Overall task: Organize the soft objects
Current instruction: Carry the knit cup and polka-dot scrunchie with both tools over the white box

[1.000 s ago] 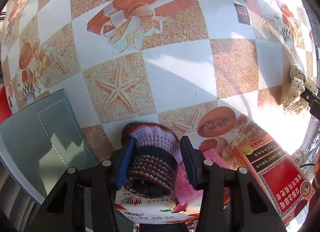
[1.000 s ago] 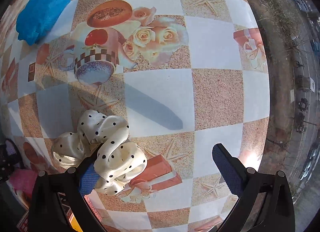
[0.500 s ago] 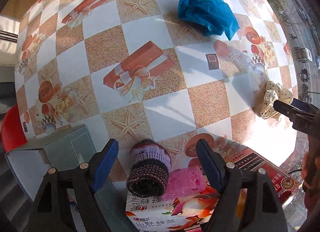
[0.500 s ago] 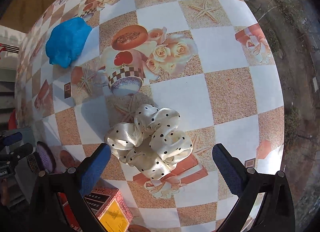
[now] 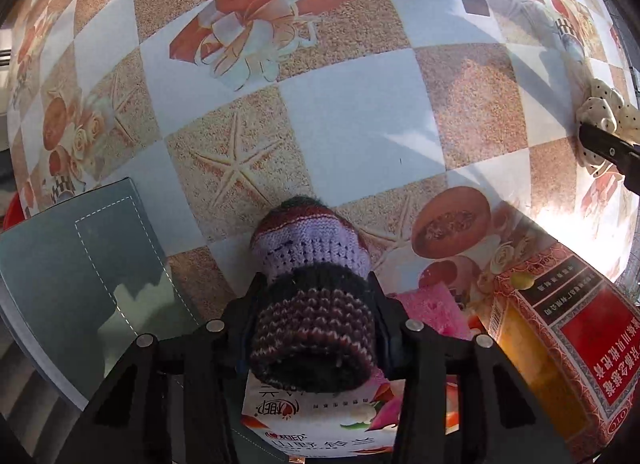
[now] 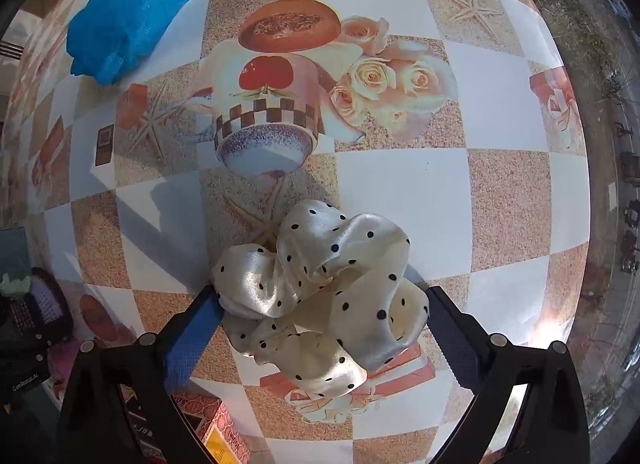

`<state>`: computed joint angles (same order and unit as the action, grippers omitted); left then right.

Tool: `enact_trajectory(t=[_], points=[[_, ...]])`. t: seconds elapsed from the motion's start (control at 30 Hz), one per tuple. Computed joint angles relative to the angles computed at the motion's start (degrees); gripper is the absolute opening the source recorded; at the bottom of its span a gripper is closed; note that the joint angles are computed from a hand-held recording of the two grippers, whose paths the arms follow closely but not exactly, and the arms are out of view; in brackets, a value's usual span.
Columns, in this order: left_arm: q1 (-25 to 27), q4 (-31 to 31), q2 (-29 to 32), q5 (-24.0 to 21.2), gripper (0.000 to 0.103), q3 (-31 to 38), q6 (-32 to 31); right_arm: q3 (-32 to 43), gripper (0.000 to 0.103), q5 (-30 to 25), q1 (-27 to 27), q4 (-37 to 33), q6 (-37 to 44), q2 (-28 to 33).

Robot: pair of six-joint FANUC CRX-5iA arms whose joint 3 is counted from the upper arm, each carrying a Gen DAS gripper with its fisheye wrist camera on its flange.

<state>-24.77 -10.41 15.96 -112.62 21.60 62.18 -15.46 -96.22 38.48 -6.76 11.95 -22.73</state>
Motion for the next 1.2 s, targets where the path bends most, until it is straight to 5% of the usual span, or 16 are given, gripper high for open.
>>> enact_trajectory(t=[0.03, 0.1, 0.17, 0.5, 0.63, 0.93, 1.2], points=[[0.19, 0.5, -0.71, 0.89, 0.043, -0.53, -0.35, 0.2, 0.08, -0.27, 0.92, 0.95, -0.79, -0.18], [0.82, 1.48, -2.15, 2.66, 0.042, -0.65, -1.73, 0.84, 0.038, -0.44, 2.69, 2.97, -1.34, -0.55], [1.08, 2.15, -3.66, 4.69, 0.042, -0.47, -2.77, 1.17, 0.025, 0.85, 3.2, 3.05, -1.52, -1.54], [2.48, 7.75, -11.09, 9.69, 0.042, 2.02, -4.34, 4.13, 0.025, -0.51, 13.48, 11.47, -17.88, -9.5], [7.24, 10.9, -16.61, 11.72, 0.042, -2.65, -6.8, 7.75, 0.025, -3.06, 19.57, 16.74, -22.94, -9.22], [18.01, 15.64, -22.32, 12.08, 0.042, -5.41, -11.76, 19.12, 0.025, -0.46, 25.82, 23.26, -20.56, 1.62], [32.04, 18.91, -26.36, 10.97, 0.042, -9.03, -19.6, 29.81, 0.025, 5.58, 26.88, 19.1, -15.07, 13.98]])
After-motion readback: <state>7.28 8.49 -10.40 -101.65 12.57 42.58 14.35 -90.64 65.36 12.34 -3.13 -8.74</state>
